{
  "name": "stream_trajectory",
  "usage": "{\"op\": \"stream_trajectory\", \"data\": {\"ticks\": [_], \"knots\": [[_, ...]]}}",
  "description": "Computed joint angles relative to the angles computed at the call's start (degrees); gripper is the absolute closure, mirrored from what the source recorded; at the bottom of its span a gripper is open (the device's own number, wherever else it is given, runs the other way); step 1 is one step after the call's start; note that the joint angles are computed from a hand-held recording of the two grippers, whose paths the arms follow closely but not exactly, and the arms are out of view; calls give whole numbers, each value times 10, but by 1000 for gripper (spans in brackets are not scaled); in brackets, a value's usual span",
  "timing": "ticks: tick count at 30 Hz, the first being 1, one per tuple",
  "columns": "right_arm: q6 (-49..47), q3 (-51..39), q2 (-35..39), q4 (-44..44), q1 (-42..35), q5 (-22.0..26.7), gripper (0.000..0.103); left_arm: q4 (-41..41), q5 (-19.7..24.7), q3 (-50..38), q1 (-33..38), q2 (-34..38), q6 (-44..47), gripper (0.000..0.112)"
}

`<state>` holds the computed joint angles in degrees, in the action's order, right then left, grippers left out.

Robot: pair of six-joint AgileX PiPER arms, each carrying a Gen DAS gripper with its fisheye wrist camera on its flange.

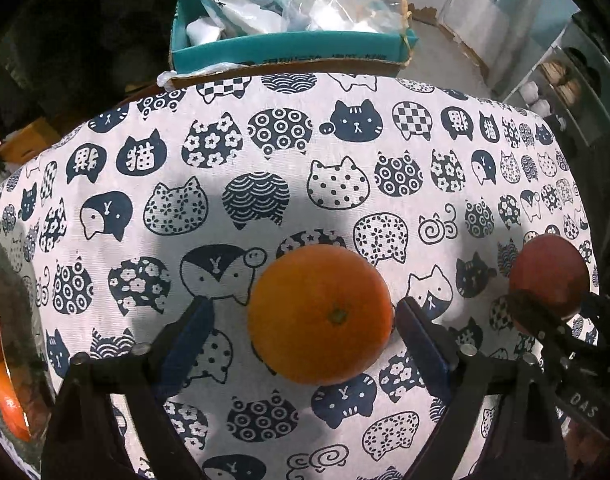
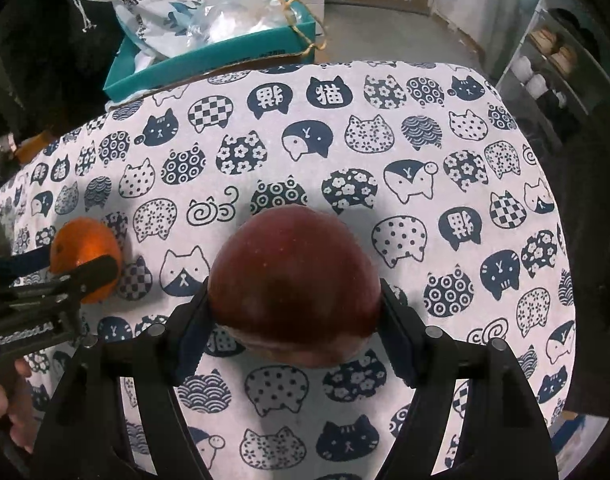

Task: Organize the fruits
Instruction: 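Grasp the red apple with the right tool while the left tool grasps the orange, then lift the held orange and apple and carry them toward the bowl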

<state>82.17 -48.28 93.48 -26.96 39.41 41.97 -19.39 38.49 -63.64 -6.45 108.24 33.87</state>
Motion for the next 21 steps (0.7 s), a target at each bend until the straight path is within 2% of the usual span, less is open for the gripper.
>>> {"op": "stream_trajectory", "data": {"ticks": [4,12,21], "knots": [[-1,-9,12,1,0,-5,28,-21,8,-1,1,5,25,42],[-4,-28,21,-5,7,1,28,-3,-15,24,-8,-17,23,44],[2,-66,10,-32,30,43,28,-39,13,27,44,-63,72,44]]}}
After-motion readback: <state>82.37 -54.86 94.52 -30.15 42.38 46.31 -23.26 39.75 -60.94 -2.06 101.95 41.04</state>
